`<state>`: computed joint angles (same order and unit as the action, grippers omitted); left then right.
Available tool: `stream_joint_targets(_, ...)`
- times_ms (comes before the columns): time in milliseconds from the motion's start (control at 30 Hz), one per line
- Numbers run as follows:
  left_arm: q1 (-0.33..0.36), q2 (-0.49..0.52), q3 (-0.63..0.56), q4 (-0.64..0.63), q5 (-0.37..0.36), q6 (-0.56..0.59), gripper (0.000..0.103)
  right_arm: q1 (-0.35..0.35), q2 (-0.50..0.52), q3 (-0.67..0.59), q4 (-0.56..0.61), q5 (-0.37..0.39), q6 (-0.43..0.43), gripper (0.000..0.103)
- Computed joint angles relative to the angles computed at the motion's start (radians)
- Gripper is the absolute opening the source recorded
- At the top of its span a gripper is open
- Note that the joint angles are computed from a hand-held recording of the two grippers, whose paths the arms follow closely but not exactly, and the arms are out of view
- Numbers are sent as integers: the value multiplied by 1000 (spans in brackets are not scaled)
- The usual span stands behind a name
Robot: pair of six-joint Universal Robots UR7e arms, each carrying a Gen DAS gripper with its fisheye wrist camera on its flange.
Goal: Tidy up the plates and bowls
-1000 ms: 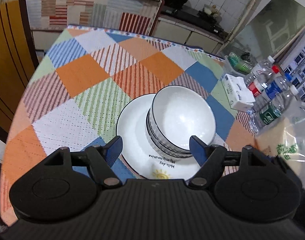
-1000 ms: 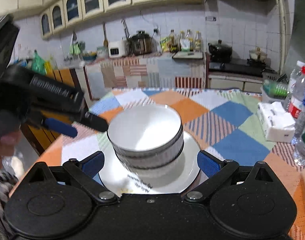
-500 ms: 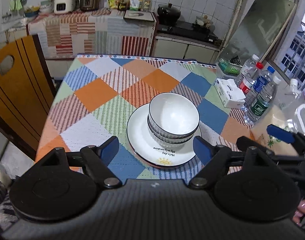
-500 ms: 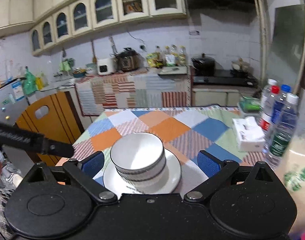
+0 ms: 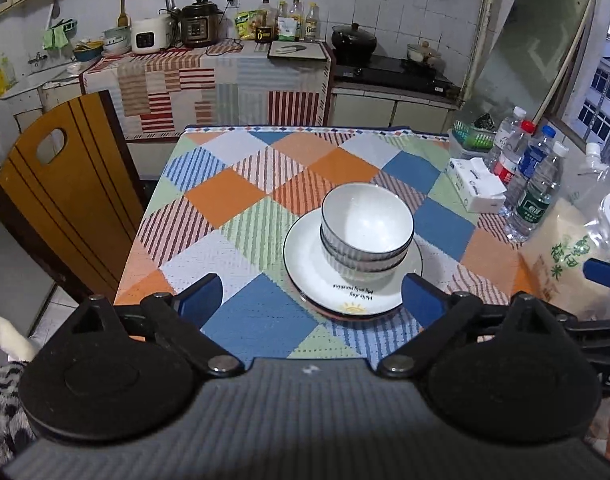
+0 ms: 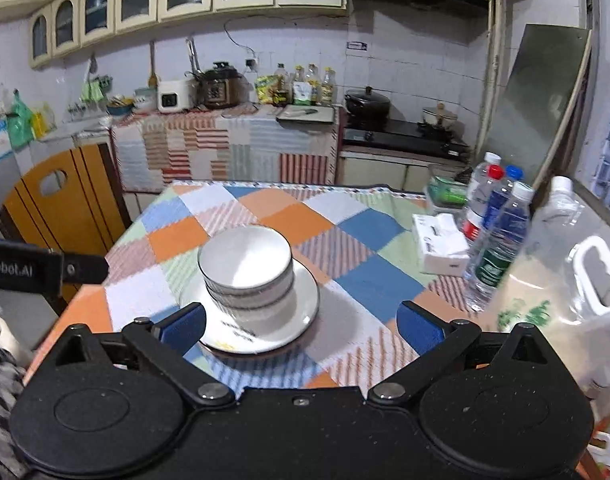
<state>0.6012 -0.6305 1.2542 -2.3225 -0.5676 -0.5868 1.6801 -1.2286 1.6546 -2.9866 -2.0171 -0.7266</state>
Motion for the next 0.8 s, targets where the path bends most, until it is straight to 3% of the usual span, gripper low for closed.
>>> stream_joint_targets(333,-14,-6,42,49,49,-62,97,9,-15,9,57,-64,47,103)
stream_joint_targets(433,-10,-8,55,-26,10,-24,97,11,-14,16,53,-73,53,103)
stream_joint_targets(533,-12,-1,60,-44,35,-27,97,12,-11,16,50,-76,61,103)
stream_joint_targets(800,-11,0,50,55,75,-122,97,14,-4,21,14,-85,31,103)
